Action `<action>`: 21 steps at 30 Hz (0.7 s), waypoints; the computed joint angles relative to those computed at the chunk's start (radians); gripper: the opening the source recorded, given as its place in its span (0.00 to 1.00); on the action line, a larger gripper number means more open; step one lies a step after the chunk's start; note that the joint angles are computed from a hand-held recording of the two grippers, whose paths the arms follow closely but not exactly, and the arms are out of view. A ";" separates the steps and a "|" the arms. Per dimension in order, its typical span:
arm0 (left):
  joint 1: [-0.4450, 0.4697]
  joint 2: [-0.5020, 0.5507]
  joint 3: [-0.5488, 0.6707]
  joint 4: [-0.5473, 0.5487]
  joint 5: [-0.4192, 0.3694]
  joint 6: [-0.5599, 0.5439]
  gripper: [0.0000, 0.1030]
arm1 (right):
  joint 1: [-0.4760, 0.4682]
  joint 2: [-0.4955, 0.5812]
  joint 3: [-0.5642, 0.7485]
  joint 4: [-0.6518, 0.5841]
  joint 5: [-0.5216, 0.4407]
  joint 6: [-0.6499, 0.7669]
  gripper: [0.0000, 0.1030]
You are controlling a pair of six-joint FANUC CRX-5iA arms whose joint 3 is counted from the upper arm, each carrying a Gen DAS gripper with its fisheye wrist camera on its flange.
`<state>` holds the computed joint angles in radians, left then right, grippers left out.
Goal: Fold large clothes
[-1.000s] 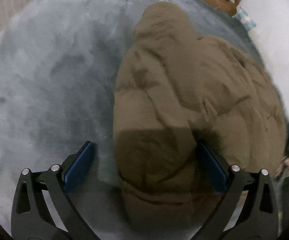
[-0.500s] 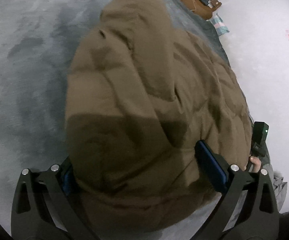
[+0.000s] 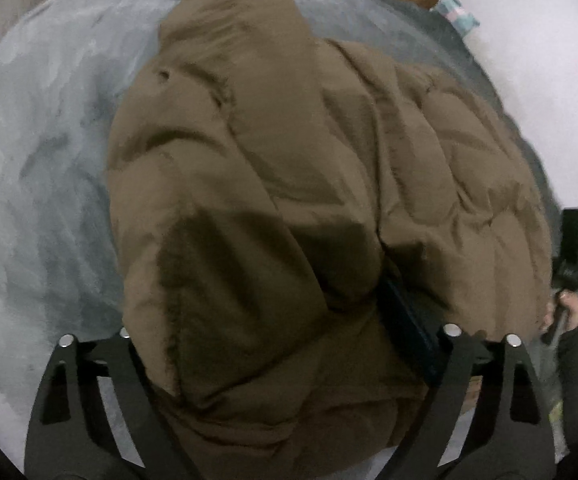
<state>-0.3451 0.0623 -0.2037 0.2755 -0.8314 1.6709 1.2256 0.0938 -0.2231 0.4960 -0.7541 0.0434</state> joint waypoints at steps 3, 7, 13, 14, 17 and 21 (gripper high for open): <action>-0.022 0.010 0.065 -0.095 -0.060 0.062 0.78 | 0.007 0.018 0.041 -0.008 -0.044 0.024 0.78; -0.082 0.036 0.164 -0.233 -0.139 0.150 0.71 | 0.019 0.048 0.098 -0.020 -0.099 0.061 0.67; -0.155 0.070 0.280 -0.393 -0.250 0.224 0.64 | 0.040 0.102 0.201 -0.028 -0.215 0.123 0.50; -0.164 0.073 0.291 -0.409 -0.262 0.230 0.63 | 0.045 0.113 0.221 -0.027 -0.237 0.132 0.47; -0.178 0.075 0.311 -0.440 -0.289 0.232 0.58 | 0.059 0.140 0.265 -0.016 -0.293 0.162 0.41; -0.212 0.090 0.361 -0.498 -0.343 0.226 0.52 | 0.077 0.168 0.312 0.002 -0.358 0.201 0.34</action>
<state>-0.5566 0.1522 0.1574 -0.2223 -1.1747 1.8964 1.3022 0.2622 0.0891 0.4981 -1.1120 0.2441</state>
